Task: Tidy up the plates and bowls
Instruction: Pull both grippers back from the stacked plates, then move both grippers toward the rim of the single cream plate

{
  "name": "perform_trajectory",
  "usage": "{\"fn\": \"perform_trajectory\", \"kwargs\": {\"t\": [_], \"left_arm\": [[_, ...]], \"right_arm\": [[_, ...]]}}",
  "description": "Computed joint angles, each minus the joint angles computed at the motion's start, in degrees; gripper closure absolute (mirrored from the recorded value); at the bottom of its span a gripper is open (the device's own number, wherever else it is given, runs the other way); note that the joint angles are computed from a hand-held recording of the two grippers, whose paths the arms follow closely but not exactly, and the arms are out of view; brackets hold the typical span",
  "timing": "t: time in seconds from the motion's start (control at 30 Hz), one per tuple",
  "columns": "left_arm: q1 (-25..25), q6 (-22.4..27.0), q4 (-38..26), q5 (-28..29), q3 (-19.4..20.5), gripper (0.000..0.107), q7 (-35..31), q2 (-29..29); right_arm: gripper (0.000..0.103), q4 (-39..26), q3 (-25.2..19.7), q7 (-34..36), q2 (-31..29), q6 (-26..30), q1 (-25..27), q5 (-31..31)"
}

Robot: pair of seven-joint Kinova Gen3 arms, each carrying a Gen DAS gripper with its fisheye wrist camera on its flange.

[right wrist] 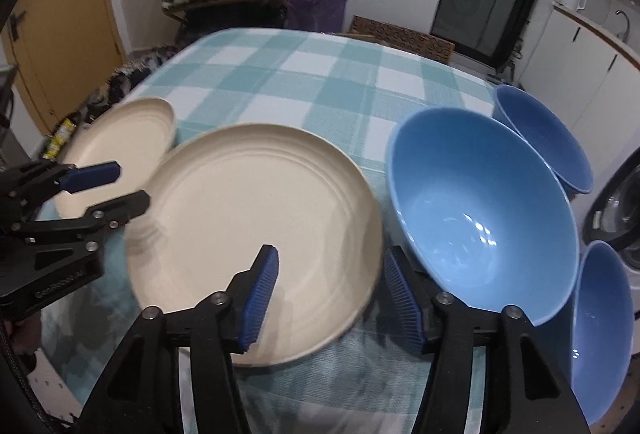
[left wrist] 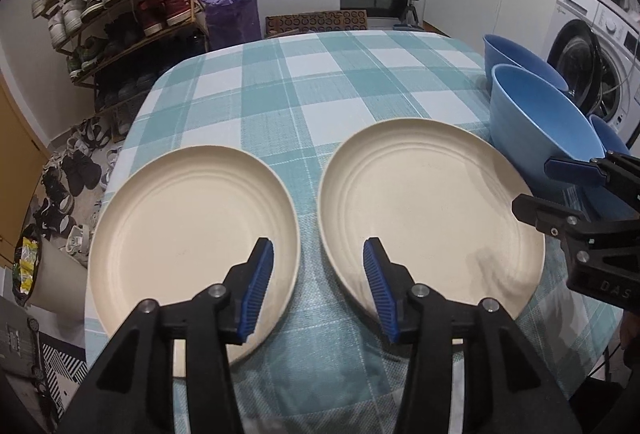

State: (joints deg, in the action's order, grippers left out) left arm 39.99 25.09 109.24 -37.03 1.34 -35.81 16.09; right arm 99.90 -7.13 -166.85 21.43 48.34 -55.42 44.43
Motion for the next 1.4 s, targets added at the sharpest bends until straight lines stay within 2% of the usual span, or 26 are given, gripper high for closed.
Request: {"fn": "perform_trajectory", "kwargs": {"t": [0.23,0.33,0.4,0.47,0.53,0.6,0.67,0.83,1.07,1.2,1.4], "left_arm": [[0.68,-1.03,2.75,-3.53,-1.77,0.057,6.67,-2.28],[-0.14,-1.53,3.72,-4.51,-1.12,0.053,8.64,-3.00],[-0.11,-1.88,4.51,-5.72,-1.14,0.047,10.56,-3.60],[0.20,-1.47,4.96,-7.28,-1.22,0.024,13.26,-4.04],[0.39,-2.13,6.04,-9.94,-1.36,0.014,16.63,-4.86],[0.15,-3.05,7.36,-12.73,-1.22,0.013,19.68,-5.94],[-0.92,-3.29,8.08,-13.94,-0.30,0.007,21.31,-6.65],[-3.34,-4.37,10.79,-18.09,1.09,0.004,27.34,-9.01],[-5.65,-0.16,13.06,-24.95,4.58,0.004,36.19,-11.03],[-8.50,0.09,14.71,-25.69,6.54,0.004,38.50,-12.19],[-11.77,1.18,16.75,-27.39,8.26,0.004,42.79,-13.65]], "right_arm": [[0.021,1.22,-0.18,-0.68,-1.83,-4.37,0.01,3.06],[0.015,2.29,-0.20,-1.42,-2.96,-6.79,0.31,4.22],[0.010,2.85,-0.06,-2.83,-3.47,-7.26,-0.20,5.86],[0.006,2.97,-0.26,-3.57,-3.69,-7.09,-0.64,7.53],[0.003,3.35,-0.45,-4.52,-4.00,-7.33,-0.86,9.15],[0.001,3.60,-0.78,-5.34,-4.32,-7.83,-0.78,10.37],[0.001,3.68,-1.17,-5.69,-4.55,-8.20,-0.52,10.85],[0.001,4.19,-1.55,-7.65,-5.35,-9.15,-0.16,12.51],[0.001,3.69,-2.10,-6.82,-5.85,-10.89,0.99,12.36],[0.001,2.80,-2.14,-5.71,-5.83,-11.68,0.95,12.51],[0.001,-0.76,-2.08,0.06,-4.09,-12.39,1.20,9.39]]}}
